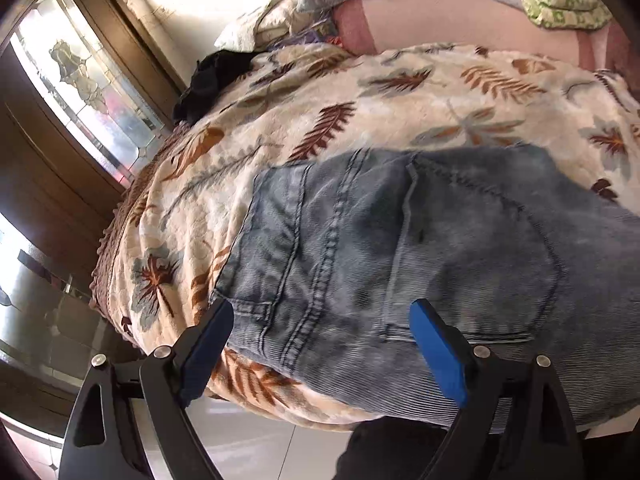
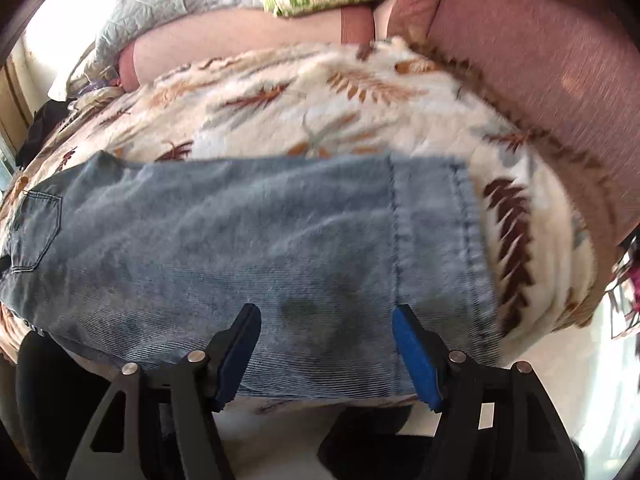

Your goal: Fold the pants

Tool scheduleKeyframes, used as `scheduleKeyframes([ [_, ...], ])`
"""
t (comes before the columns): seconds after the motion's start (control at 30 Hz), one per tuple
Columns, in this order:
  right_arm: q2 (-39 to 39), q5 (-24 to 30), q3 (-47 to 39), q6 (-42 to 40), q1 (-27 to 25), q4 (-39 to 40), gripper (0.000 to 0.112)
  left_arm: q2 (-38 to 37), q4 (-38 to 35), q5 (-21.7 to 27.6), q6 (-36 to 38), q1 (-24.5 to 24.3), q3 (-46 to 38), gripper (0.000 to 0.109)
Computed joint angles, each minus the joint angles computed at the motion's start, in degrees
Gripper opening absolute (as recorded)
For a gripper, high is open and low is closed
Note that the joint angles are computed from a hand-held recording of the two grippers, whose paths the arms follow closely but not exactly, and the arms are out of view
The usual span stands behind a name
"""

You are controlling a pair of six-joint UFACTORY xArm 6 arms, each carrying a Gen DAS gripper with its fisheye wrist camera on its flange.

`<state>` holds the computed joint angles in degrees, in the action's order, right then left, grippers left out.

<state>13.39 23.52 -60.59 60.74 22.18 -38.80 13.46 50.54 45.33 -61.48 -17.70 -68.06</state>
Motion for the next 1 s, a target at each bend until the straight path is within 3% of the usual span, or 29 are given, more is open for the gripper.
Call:
scheduleKeyframes([
  [0.3,-3.7,3.39,0.14,6.91,0.22,-11.15,0.072,-0.82,0.19,-2.81,3.72,-6.19,-2.22,0.09],
  [0.6,-4.14,3.26,0.2,8.14,0.18,-13.66,0.072,-0.34,-1.43,-4.14,7.17,-10.6,-3.65,0.09],
  [1.0,-4.59,3.51,-0.01,8.74,1.0,-14.95,0.072,-0.14,-2.59,-5.13,8.46,-12.22,-3.25,0.09],
])
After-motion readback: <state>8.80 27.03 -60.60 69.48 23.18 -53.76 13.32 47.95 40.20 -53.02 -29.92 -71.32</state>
